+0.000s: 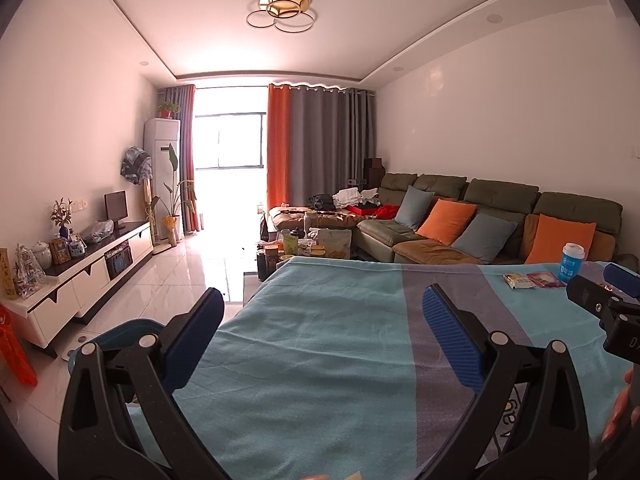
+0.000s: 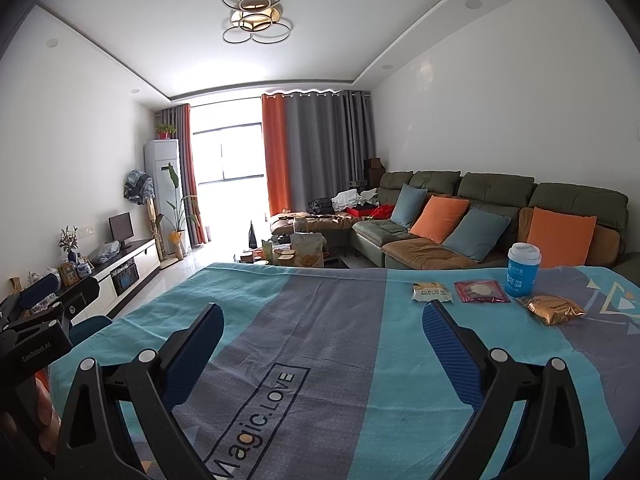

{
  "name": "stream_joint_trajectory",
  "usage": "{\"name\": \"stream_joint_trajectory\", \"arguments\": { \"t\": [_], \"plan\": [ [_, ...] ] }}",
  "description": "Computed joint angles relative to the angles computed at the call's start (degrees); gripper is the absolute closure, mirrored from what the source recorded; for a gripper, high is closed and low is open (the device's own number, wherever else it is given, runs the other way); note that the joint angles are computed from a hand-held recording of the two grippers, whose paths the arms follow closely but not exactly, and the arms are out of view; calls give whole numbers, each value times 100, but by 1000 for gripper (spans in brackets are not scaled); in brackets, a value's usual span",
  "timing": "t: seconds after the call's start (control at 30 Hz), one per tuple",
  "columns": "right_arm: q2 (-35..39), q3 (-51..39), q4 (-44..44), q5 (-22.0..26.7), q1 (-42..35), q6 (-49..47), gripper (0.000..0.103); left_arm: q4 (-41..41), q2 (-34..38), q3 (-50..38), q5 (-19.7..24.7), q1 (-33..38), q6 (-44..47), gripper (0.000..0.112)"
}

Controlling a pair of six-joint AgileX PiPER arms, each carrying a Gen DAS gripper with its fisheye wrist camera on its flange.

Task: Collect trash

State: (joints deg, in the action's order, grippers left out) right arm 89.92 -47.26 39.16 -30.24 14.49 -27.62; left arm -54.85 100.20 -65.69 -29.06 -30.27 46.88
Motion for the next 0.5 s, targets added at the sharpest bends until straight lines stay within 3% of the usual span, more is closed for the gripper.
{"name": "stream_joint_trajectory", "arguments": {
  "t": [0.5],
  "plan": [
    [-31, 28, -51, -16, -37, 60, 7, -44, 23, -10, -90, -26, 55, 15]
  ]
}}
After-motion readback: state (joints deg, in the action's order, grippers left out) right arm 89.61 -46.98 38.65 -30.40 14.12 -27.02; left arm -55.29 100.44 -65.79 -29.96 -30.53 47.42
